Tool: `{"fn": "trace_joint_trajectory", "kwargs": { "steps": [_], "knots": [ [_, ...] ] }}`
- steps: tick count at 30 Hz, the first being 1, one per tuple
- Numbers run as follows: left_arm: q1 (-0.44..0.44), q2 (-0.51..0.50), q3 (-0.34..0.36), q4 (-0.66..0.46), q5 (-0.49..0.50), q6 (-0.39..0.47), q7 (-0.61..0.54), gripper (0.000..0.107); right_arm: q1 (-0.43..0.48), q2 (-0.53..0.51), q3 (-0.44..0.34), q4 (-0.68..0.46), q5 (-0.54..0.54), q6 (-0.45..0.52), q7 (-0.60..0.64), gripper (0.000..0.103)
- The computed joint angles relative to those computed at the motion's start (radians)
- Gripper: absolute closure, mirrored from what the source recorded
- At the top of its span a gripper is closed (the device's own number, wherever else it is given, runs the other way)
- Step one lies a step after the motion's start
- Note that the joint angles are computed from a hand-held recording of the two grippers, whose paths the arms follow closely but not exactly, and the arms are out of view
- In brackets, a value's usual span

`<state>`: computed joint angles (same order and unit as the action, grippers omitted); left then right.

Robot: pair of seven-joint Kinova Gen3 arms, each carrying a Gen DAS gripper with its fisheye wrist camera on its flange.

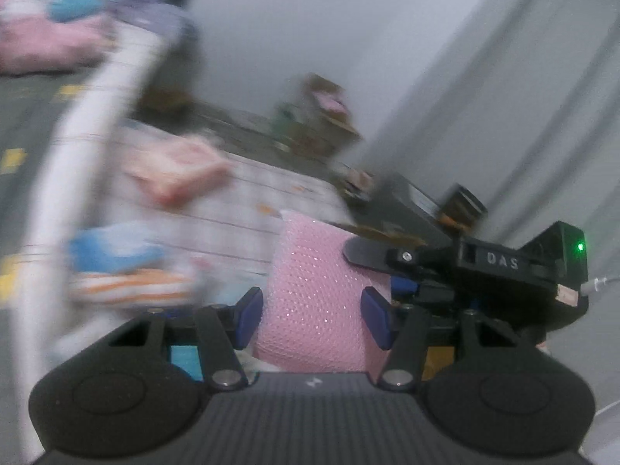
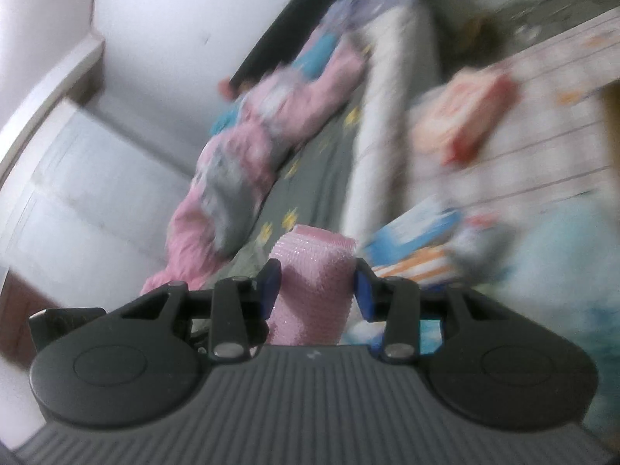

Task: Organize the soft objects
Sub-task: 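Carry the pink pad with the right gripper into the cardboard box and release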

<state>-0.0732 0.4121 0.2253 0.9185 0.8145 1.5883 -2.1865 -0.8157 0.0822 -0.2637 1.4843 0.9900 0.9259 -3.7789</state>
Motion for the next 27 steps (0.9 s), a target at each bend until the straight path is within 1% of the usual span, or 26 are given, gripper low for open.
{"fn": "trace_joint_trajectory", "kwargs": {
  "steps": [1,2,4,5,6,8,10,11,13,16,18,20,23,24,25,27],
  "knots": [
    [0.044,-0.005,0.013,0.012,-0.012,-0.017,0.002,0.051,0.005,-0.045,-0.021,0.044,0.004,0.041,-0.033,0.063],
    [0.078,-0.011,0.019,0.03,-0.022,-0.037,0.003,0.051,0.029,-0.079,-0.06,0.08,0.007,0.081,-0.062,0.062],
    [0.165,0.002,0.032,0.031,-0.055,-0.068,0.033,0.051,0.101,-0.149,-0.153,0.147,-0.015,0.163,-0.119,0.062],
    [0.21,0.019,0.036,0.019,-0.076,-0.078,0.06,0.051,0.128,-0.18,-0.184,0.177,-0.034,0.197,-0.142,0.062],
    [0.248,0.026,0.037,0.021,-0.095,-0.088,0.081,0.051,0.147,-0.213,-0.196,0.208,-0.059,0.214,-0.159,0.062],
    [0.335,0.062,0.04,-0.01,-0.15,-0.116,0.126,0.051,0.173,-0.286,-0.181,0.288,-0.121,0.201,-0.18,0.062],
    [0.416,0.106,0.039,-0.059,-0.223,-0.133,0.177,0.051,0.235,-0.357,-0.164,0.37,-0.199,0.139,-0.167,0.061],
    [0.447,0.121,0.04,-0.076,-0.25,-0.138,0.195,0.051,0.244,-0.389,-0.131,0.411,-0.234,0.099,-0.15,0.061],
    [0.514,0.166,0.03,-0.133,-0.317,-0.146,0.234,0.051,0.234,-0.447,-0.038,0.498,-0.284,0.017,-0.125,0.06],
    [0.594,0.206,0.012,-0.188,-0.415,-0.178,0.255,0.051,0.193,-0.476,0.101,0.6,-0.3,-0.105,-0.103,0.059],
    [0.641,0.219,-0.004,-0.207,-0.479,-0.21,0.267,0.048,0.178,-0.469,0.194,0.651,-0.302,-0.186,-0.059,0.06],
    [0.66,0.234,-0.006,-0.23,-0.515,-0.208,0.267,0.046,0.166,-0.448,0.286,0.691,-0.325,-0.267,0.001,0.059],
    [0.643,0.242,0.007,-0.246,-0.512,-0.198,0.271,0.046,0.162,-0.384,0.424,0.731,-0.399,-0.389,0.123,0.06],
    [0.635,0.234,0.011,-0.243,-0.506,-0.197,0.268,0.046,0.165,-0.366,0.451,0.746,-0.426,-0.43,0.155,0.06],
    [0.623,0.23,0.017,-0.241,-0.498,-0.198,0.257,0.044,0.177,-0.348,0.458,0.755,-0.439,-0.454,0.172,0.06],
    [0.596,0.21,0.026,-0.217,-0.479,-0.219,0.231,0.042,0.205,-0.338,0.423,0.761,-0.433,-0.464,0.159,0.06]
  ]
}}
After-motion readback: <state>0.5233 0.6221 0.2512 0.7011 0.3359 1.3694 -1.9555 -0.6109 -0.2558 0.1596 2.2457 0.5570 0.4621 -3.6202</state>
